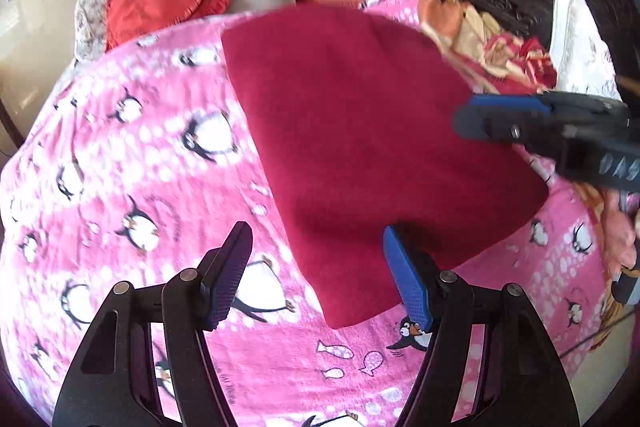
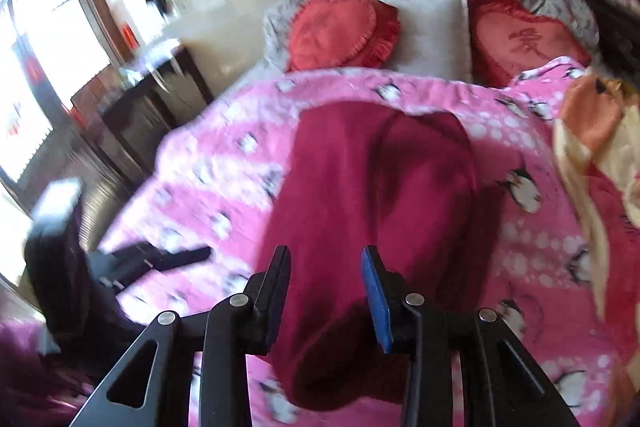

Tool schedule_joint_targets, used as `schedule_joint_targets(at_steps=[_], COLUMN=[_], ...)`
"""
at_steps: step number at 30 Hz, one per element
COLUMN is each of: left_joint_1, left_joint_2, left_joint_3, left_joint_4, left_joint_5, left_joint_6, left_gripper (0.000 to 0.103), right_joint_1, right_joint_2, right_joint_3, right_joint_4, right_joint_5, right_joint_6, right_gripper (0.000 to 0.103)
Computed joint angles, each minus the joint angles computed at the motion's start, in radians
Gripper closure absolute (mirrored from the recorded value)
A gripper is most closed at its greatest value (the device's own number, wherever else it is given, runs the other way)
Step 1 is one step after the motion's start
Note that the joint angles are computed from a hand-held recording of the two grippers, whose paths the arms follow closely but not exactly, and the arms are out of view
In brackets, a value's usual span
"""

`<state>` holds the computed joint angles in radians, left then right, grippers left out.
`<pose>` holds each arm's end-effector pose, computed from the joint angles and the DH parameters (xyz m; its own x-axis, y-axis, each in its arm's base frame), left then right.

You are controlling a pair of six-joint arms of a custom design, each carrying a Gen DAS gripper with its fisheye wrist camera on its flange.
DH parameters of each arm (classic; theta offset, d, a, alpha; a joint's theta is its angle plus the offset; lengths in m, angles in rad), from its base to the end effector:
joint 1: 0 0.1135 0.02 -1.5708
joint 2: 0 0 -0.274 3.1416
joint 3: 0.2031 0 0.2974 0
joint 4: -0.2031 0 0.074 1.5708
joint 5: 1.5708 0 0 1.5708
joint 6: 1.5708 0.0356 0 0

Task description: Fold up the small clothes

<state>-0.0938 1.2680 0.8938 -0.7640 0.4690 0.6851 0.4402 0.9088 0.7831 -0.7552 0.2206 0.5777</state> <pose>0.2730 -0.0418 0.2284 -0.5277 0.6166 -0.5843 0.7827 0.6201 -0.0525 0.1999 0.0855 0.2687 -0.7428 0.2391 -0.6253 0.1383 0.9687 0.2062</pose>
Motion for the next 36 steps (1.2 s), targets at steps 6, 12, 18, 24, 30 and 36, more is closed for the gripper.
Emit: schedule_joint_targets(at_steps=[6,12,18,24,30,36], left_joint_1=[-0.02,0.038,-0.041,-0.159,-0.202,-0.177], left_joint_2=[0.003,-0.066,-0.069,-0.087,-0.107,-0.129], left_joint_3=[-0.062,-0.029,-0.004,-0.066,-0.112,-0.134], left_joint_4=[0.015,-0.012,-0.032,-0.011,0.041,0.033], left_joint_5=[-0.017,0.066,0.1,0.046,0.017,0.047], left_joint_6=[-0.025,-0.018,-0.088,-0.085,-0.098,-0.062], left_gripper=[0.035,0.035,0.035,0.035,0.034,0.034], right_joint_1=[-0.088,-0.076,-0.237,-0.452,-0.479,-0.475], right_joint_2=[-0.144,-0.225,-0.121,0.128,0.21,-0.023], right_joint_3=[-0.223,-0.165,-0.074,-0.001,-0.016,-0.068], right_joint_4=[-0.001,-0.052,0.06,0.187,0.258,0.165], right_joint_5=[-0.013,0.021,0.005,-0.197,-0.163,-0.219], right_joint_6=[0.12,0.147,0.051,-0.044,-0.085,-0.016], right_gripper=[0.061,0.06,0.056,0.092,0.093,0.088])
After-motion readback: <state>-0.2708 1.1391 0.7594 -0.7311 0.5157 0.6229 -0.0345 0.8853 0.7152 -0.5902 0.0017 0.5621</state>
